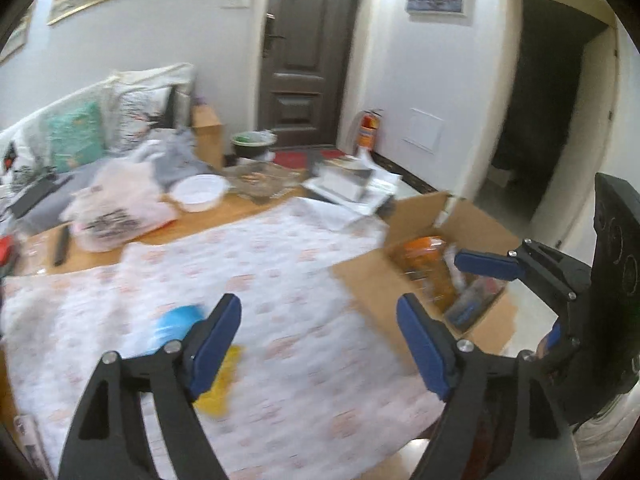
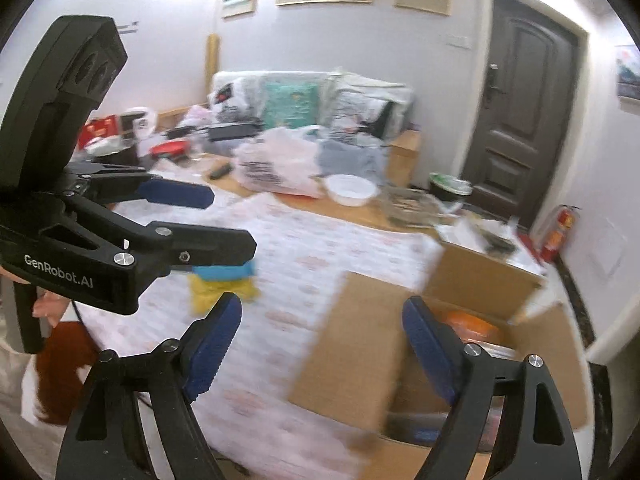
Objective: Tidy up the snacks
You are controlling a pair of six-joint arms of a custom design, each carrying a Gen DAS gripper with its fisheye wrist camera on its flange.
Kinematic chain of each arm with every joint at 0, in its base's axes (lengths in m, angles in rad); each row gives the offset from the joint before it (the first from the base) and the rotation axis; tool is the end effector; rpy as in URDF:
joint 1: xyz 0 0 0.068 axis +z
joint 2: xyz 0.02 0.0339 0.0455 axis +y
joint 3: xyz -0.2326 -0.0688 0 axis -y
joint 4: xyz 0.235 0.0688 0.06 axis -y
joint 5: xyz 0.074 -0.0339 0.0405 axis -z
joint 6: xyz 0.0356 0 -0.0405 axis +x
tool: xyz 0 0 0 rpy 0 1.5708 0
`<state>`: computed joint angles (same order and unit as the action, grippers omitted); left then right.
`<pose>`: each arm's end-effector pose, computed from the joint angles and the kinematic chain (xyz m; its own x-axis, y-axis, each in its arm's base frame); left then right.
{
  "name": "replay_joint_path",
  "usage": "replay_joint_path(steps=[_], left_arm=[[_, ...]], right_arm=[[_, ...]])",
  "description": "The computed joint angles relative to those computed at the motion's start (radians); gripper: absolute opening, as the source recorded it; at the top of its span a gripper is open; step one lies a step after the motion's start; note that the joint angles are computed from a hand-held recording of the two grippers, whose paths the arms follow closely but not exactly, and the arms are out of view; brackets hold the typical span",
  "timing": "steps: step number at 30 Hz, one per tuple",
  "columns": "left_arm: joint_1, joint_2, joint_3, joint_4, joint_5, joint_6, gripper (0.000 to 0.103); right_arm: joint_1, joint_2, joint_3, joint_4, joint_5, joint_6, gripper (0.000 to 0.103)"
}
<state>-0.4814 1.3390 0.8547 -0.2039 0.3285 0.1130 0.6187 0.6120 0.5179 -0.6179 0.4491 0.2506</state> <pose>0.2479 -0.1424 0.2152 -0.4850 0.3738 -0.7906 0.7184 0.6858 -0.1165 0.1308 0.0741 0.2155 -0.5788 -0.1378 -0.8037 -0.1148 0.9896 -0.0871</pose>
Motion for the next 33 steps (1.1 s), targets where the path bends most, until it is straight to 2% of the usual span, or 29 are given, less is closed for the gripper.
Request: replay_joint_path(steps=[4,7,9,14,19,24,28,30,31,33], left_arm=[[0.226,-0.022,-0.059,-0.002,0.112,0.105,0.083],[0.356,0.05,-0.07,0.018,0.178,0.179,0.083],[0.421,0.129,-0.056,0.038,0.206,0.212,0.083],[0.477,0.342,0.009,0.102,0.26,0.225,0.083],[0.455,0.533,0.133,0.134,0.278,0.201,0.083],[0.437,0.668,0.28,0.094,0.338,0.203,0.083],[0.423,0.757,0.38,0.068,0.395,0.186,0.082],[0.408,0.799,0.431,0.043,0.399,0.188,0.074],[0.404,0.828,0.47,0.01,0.408,0.194,0.066],[0.406,0.86,0.508,-0.033,0.462,0.209,0.058]], right_arm=[[0.076,0.291,0.055,0.198,-0.042,0.063,0.08],[0.084,0.518,0.113,0.335,-0.108,0.095,0.08],[0.072,0.658,0.15,0.412,-0.161,0.104,0.08],[0.019,0.924,0.213,0.564,-0.268,0.119,0.08],[-0.037,1.085,0.279,0.651,-0.294,0.106,0.084],[-0.097,1.221,0.345,0.771,-0.335,0.066,0.092],[-0.129,1.319,0.429,0.795,-0.372,0.018,0.094],[-0.137,1.355,0.458,0.803,-0.376,0.003,0.094],[-0.139,1.366,0.47,0.799,-0.376,0.008,0.094],[-0.151,1.376,0.47,0.816,-0.409,0.023,0.094]])
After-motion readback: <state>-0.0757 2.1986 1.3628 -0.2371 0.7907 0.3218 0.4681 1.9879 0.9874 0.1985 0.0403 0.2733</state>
